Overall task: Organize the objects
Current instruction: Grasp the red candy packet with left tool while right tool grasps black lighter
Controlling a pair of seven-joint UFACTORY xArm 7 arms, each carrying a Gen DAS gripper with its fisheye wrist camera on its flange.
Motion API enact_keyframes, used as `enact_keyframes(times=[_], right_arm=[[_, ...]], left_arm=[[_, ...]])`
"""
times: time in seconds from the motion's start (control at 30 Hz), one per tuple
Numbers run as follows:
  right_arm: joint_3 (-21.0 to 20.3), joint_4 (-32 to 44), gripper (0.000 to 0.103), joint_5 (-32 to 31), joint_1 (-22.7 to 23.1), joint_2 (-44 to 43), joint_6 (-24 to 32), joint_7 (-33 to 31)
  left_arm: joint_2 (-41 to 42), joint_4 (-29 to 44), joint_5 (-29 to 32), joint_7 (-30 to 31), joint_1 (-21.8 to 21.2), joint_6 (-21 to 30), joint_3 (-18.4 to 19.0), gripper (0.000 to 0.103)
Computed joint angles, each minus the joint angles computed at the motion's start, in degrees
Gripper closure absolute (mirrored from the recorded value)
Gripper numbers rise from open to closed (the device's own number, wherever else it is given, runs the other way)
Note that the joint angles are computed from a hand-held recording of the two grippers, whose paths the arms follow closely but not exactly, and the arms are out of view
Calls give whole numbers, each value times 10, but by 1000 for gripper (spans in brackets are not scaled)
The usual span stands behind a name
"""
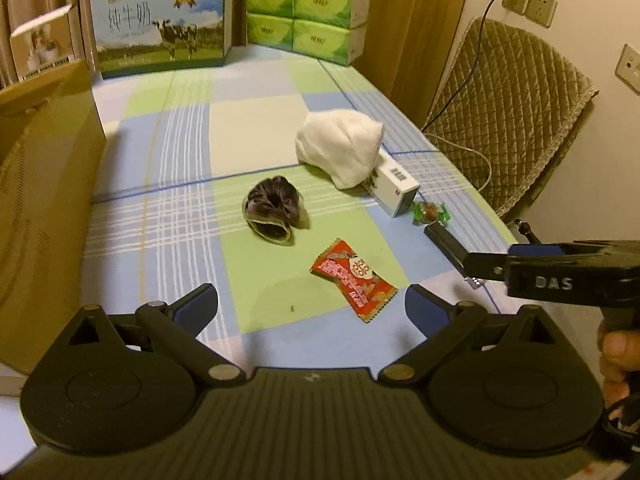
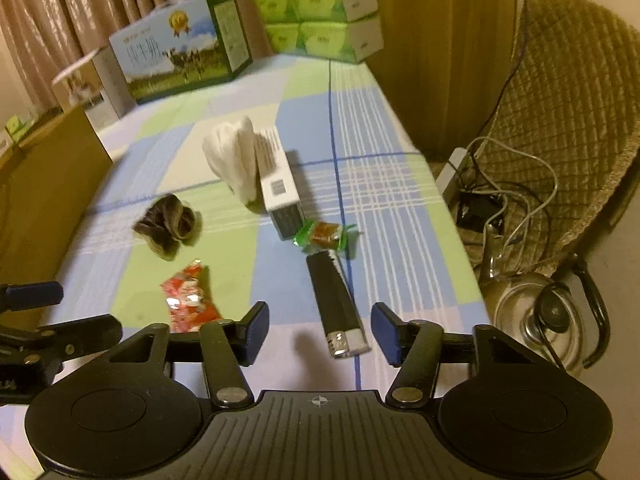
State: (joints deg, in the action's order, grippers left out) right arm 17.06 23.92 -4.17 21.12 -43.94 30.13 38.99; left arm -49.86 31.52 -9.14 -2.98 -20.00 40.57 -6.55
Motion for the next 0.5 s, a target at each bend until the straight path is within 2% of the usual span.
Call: enact_keyframes(times=[0.2,0.23,0.27,0.3,0.5], right_arm=[[10,3,62,-28,-20,41,-32,-10],[18,5,67,-38,-26,44,-33,-8],[27,8,78,-50,-32,47,-31,-7],[32,11,83,-58,-34,49,-28,-8],[-5,-6,84,-13,7,46,-63,-7]], left_arm=[[35,-7,-3,0,-3,-27,1,6],[39,-8,-4,0,-3,-32,1,6],[43,-9,-4,0,-4,-36,2,6],[47,-9,-5,0,-4,-40,3,6],[61,-12,-8,2,-7,-57,8,7]])
